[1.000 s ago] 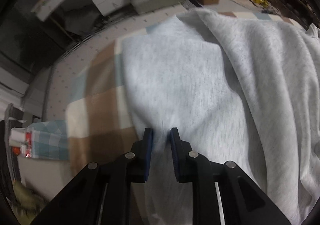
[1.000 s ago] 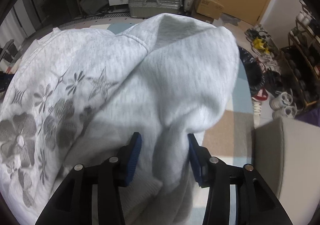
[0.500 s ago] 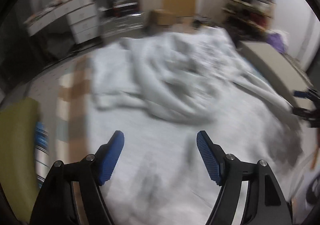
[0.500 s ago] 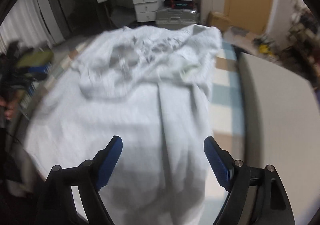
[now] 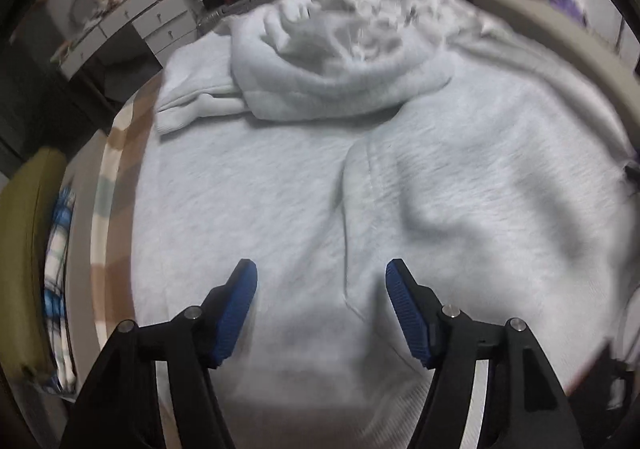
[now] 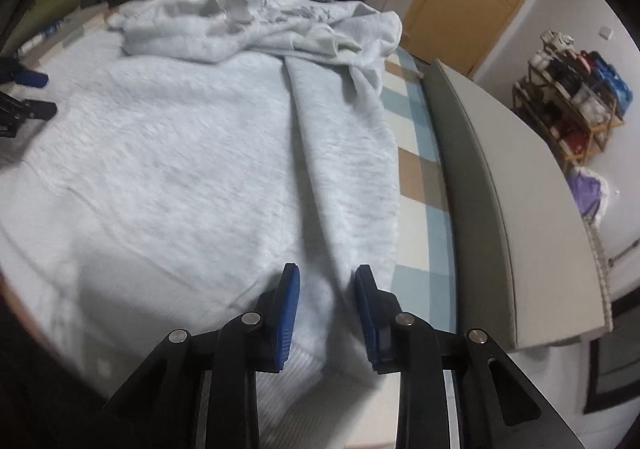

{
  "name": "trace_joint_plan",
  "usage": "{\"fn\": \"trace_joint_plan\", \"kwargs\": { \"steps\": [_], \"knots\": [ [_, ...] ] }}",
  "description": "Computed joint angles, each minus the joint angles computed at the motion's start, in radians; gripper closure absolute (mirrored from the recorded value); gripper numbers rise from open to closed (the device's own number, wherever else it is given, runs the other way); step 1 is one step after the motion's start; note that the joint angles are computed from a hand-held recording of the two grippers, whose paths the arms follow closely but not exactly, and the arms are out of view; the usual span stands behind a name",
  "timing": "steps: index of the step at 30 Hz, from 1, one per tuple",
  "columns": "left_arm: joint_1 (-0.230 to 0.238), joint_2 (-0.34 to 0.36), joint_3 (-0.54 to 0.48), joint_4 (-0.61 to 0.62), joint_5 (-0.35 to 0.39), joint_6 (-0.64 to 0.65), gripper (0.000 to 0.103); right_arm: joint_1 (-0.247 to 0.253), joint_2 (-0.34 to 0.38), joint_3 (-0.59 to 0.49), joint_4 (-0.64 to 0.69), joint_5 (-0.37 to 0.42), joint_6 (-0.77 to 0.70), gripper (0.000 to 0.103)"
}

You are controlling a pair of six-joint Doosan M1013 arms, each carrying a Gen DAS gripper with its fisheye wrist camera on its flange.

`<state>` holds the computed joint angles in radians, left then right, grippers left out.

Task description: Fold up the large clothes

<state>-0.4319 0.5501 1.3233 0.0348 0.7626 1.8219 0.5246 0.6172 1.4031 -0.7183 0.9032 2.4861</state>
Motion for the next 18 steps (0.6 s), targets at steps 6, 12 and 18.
{"fn": "trace_joint_plan", "kwargs": {
  "steps": [6,12,18],
  "knots": [
    [0.008,-0.084,0.12,-0.171,-0.083,0.147,0.039,0.029,-0.074,0.098,0.093,-0.396,-0.127,0.029],
    [0.011,-0.082,0.156,-0.21,-0.059,0.149,0.039,0.049,0.037,-0.027,0.3,-0.322,-0.392,0.031],
    [0.019,-0.105,0.188,-0.232,-0.073,0.125,0.039,0.048,0.042,-0.029,0.194,-0.42,-0.21,0.099]
  ]
}}
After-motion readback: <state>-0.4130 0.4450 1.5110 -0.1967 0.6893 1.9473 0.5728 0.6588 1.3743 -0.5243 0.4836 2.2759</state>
